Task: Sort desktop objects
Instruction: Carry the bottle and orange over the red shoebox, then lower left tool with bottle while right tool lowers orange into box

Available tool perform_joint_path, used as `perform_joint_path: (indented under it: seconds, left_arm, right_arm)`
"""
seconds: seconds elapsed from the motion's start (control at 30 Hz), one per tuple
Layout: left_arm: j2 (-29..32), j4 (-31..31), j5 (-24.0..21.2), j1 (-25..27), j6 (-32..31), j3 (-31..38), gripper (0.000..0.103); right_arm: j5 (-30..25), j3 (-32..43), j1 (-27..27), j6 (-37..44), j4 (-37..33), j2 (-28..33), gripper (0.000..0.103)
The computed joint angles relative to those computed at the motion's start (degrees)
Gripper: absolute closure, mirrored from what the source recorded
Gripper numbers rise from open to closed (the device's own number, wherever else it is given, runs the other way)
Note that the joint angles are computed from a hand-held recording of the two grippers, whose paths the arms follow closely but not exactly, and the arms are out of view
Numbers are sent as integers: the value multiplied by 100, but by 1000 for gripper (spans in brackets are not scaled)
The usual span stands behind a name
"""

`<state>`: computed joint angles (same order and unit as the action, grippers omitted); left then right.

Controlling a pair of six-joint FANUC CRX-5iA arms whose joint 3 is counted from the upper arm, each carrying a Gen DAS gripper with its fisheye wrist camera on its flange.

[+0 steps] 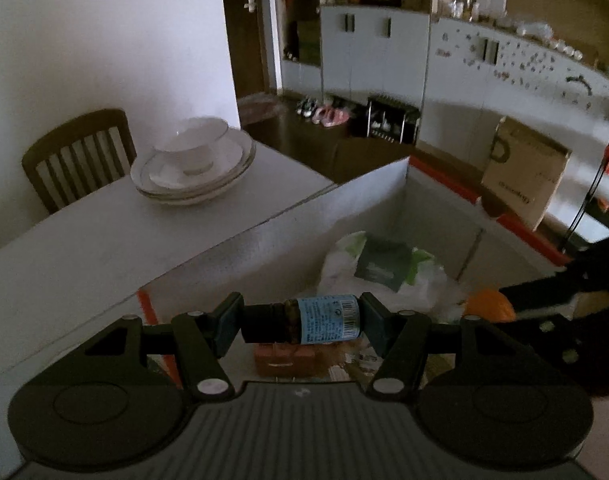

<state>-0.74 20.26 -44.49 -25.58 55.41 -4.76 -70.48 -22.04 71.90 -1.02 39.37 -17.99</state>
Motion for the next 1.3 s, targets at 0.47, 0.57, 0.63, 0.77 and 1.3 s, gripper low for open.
perform_joint_path:
  seconds: [0.47, 0.57, 0.63, 0.77, 1.3]
  left_arm:
    - [1072, -1158, -906, -307, 988, 1360, 40]
    - [1230, -1277, -1187, -326, 1026, 1583, 40]
    - [1324, -1387, -1354, -363, 1061, 1727, 40]
    - [1512, -1558, -1735, -417, 1134, 2001, 40]
    - [1712, -1539, -2392, -412, 1102, 2288, 40]
  right_arm:
    - [329, 91, -402, 997, -541, 228, 69]
    - [317, 123, -486, 1153, -637, 309, 69]
    - [329, 140, -551, 1277, -744, 336, 69]
    - [261, 141, -608, 1332, -873, 384, 69]
    - [263, 82, -620, 1403, -786, 293, 45]
